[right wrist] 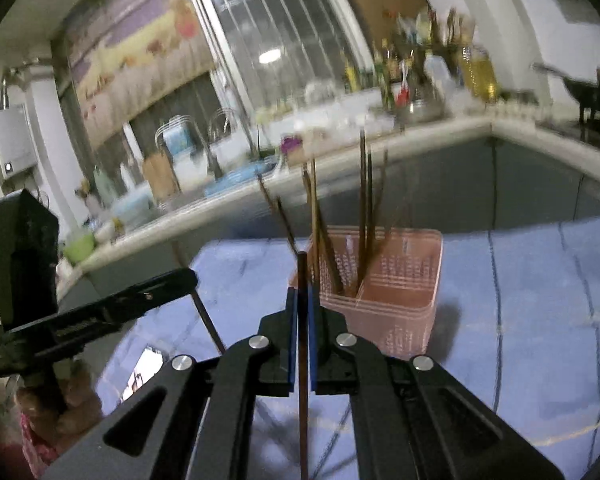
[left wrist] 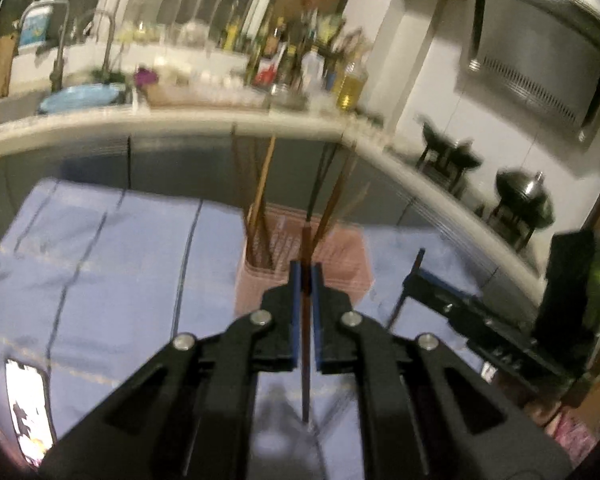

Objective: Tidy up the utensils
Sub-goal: 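Carry both chopsticks above the pink basket and drop them in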

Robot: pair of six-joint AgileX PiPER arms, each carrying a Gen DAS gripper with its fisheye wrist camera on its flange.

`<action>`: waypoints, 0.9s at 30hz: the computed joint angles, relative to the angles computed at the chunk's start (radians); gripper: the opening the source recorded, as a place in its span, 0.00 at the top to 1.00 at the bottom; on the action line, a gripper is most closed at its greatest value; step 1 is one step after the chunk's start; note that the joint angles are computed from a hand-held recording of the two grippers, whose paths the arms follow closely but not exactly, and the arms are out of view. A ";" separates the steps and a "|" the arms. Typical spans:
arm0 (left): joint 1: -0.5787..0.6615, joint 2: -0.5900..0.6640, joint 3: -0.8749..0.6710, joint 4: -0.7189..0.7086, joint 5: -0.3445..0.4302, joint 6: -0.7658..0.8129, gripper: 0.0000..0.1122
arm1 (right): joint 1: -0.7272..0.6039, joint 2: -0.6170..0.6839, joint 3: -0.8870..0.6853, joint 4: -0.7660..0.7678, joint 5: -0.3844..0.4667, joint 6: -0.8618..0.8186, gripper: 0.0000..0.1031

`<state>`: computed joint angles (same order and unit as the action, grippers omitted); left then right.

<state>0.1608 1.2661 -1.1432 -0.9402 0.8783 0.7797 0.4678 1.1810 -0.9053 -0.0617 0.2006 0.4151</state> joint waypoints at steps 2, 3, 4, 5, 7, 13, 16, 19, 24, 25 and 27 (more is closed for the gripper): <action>-0.002 0.024 -0.105 -0.001 0.016 -0.050 0.96 | -0.007 0.017 -0.085 -0.084 0.025 0.073 0.95; -0.007 0.031 -0.141 0.002 0.016 -0.070 0.96 | -0.001 0.033 -0.121 -0.147 0.031 0.130 0.95; -0.022 0.046 -0.191 0.007 0.003 -0.095 0.96 | -0.006 0.049 -0.169 -0.191 0.039 0.162 0.95; -0.048 0.061 -0.239 0.028 -0.024 -0.125 0.96 | -0.013 0.064 -0.209 -0.220 0.046 0.181 0.95; -0.106 0.091 -0.315 0.101 -0.073 -0.197 0.96 | -0.034 0.107 -0.303 -0.227 0.068 0.179 0.95; -0.243 0.222 -0.462 0.369 -0.220 -0.390 0.96 | -0.114 0.256 -0.512 -0.047 0.106 -0.004 0.95; -0.260 0.282 -0.511 0.419 -0.228 -0.429 0.96 | -0.147 0.310 -0.569 0.046 0.127 -0.096 0.95; -0.271 0.324 -0.541 0.454 -0.234 -0.456 0.96 | -0.174 0.347 -0.596 0.119 0.132 -0.166 0.95; -0.282 0.366 -0.564 0.481 -0.242 -0.468 0.96 | -0.204 0.390 -0.646 0.196 0.146 -0.217 0.95; -0.283 0.373 -0.566 0.486 -0.243 -0.470 0.96 | -0.208 0.398 -0.658 0.204 0.150 -0.219 0.95; -0.286 0.387 -0.572 0.496 -0.241 -0.473 0.96 | -0.216 0.415 -0.682 0.223 0.160 -0.231 0.95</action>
<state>-0.1256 1.6529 -1.7152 -0.4446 0.6371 0.3070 0.2519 1.5964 -1.5873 0.1618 0.3606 0.1841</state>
